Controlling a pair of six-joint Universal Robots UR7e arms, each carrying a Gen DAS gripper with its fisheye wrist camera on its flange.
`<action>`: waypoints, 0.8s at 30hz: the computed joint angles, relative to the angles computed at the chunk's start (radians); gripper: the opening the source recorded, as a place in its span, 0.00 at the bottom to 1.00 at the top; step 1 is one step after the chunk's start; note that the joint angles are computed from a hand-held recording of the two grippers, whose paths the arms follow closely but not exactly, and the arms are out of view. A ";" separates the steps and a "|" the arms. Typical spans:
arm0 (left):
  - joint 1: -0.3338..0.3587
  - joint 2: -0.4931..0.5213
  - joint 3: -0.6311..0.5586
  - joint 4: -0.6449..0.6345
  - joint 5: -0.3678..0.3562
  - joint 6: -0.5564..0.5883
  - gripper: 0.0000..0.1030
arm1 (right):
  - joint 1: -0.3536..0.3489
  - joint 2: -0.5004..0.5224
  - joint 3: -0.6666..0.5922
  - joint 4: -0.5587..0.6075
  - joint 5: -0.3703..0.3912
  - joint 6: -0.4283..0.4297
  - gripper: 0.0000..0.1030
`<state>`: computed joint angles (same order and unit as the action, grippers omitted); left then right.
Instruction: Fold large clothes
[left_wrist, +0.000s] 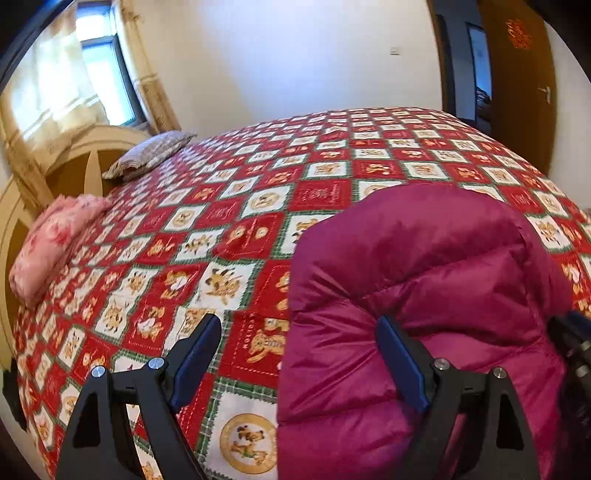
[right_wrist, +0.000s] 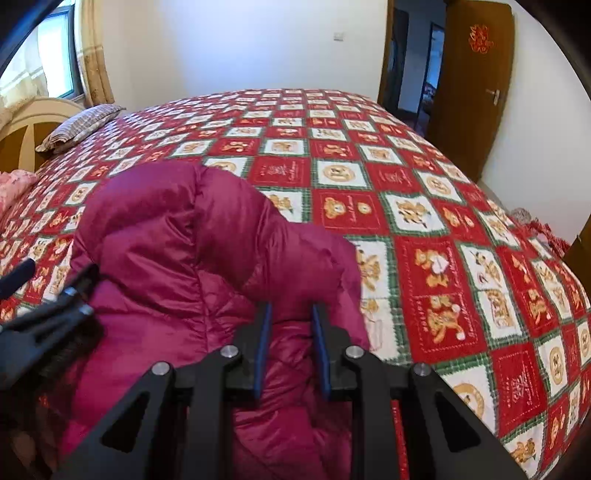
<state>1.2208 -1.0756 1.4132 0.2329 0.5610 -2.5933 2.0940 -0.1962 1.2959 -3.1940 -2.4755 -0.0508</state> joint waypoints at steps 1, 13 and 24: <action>-0.006 -0.008 0.007 -0.006 0.004 0.012 0.84 | 0.007 -0.018 0.015 -0.013 0.005 0.005 0.24; -0.001 0.050 -0.119 0.124 0.030 -0.101 0.84 | -0.002 0.045 -0.090 -0.083 0.099 -0.059 0.24; 0.054 0.095 -0.115 0.123 0.102 -0.159 0.91 | -0.052 0.067 -0.033 -0.191 0.121 -0.071 0.24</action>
